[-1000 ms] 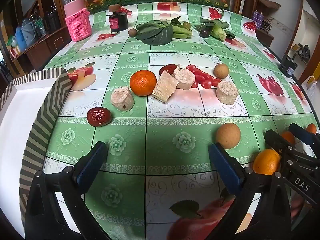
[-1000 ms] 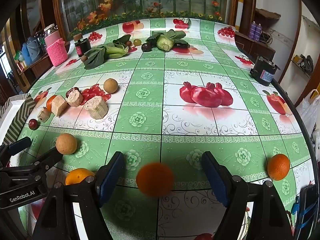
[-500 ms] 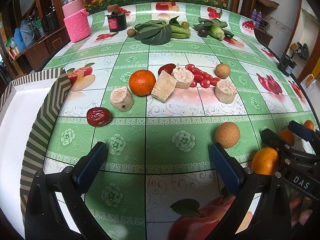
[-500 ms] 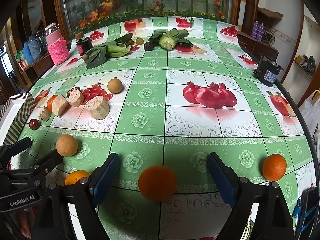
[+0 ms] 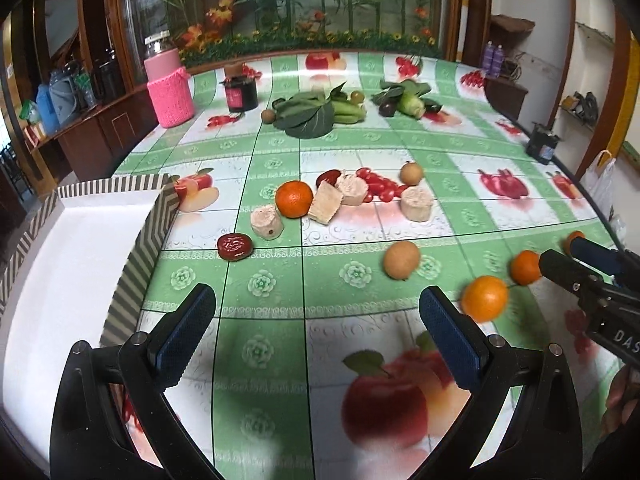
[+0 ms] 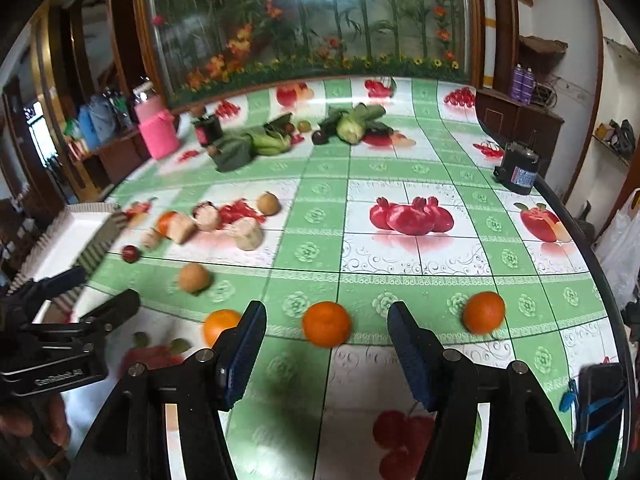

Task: Organize fruits
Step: 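Move left gripper toward the brown round fruit while right gripper approaches an orange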

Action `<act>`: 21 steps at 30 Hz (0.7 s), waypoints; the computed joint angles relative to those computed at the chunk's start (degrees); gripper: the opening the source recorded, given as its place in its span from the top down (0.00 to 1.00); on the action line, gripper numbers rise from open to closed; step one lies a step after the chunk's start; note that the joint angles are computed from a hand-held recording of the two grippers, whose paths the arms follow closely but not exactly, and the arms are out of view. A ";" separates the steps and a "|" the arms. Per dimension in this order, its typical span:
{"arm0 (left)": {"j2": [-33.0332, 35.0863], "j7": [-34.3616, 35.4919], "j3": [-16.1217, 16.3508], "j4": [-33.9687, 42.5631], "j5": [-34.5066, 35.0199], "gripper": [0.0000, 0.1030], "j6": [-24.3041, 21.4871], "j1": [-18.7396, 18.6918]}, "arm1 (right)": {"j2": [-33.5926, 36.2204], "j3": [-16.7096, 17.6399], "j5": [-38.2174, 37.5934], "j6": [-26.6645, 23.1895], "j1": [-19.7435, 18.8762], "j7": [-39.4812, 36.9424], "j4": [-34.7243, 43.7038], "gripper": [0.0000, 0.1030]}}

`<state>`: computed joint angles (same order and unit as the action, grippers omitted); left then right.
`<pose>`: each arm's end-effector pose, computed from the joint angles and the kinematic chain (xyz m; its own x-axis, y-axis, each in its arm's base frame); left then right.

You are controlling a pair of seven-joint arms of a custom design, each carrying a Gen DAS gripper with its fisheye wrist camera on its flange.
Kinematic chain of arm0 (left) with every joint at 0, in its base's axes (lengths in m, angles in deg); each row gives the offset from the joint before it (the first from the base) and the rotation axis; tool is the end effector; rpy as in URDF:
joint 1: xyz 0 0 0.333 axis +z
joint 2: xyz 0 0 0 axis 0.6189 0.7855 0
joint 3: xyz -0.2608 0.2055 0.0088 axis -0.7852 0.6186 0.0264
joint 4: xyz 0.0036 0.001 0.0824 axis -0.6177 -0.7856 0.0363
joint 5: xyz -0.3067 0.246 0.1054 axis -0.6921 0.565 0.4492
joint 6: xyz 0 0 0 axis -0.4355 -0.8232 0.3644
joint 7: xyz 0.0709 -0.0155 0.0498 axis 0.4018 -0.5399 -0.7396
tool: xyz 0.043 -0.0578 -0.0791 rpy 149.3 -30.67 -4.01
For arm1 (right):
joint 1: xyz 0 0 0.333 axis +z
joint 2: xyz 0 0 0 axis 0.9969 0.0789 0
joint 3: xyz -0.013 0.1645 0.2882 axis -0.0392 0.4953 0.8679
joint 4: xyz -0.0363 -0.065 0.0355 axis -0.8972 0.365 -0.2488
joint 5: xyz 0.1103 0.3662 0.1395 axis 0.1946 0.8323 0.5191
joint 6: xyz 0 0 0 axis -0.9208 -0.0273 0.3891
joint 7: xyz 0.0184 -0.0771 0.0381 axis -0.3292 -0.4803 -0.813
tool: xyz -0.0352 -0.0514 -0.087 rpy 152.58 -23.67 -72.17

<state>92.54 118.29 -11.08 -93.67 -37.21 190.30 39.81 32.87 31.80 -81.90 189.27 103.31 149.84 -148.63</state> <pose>0.6185 -0.0623 0.4929 -0.2361 -0.9717 -0.0089 -0.6937 0.1749 -0.6987 0.5711 0.2353 0.4974 -0.0271 -0.9946 -0.1000 -0.6975 0.0904 -0.7109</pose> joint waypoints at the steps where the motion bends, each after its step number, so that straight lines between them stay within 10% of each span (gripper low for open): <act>1: -0.53 1.42 -0.34 -0.42 -1.80 0.00 -0.05 0.24 | -0.97 -0.04 -0.09 1.26 -0.04 0.44 -1.15 0.39; 21: -5.94 10.13 3.40 -5.95 -11.32 0.00 -0.77 -3.86 | -6.21 4.75 8.75 7.12 -4.42 -4.06 -9.41 0.39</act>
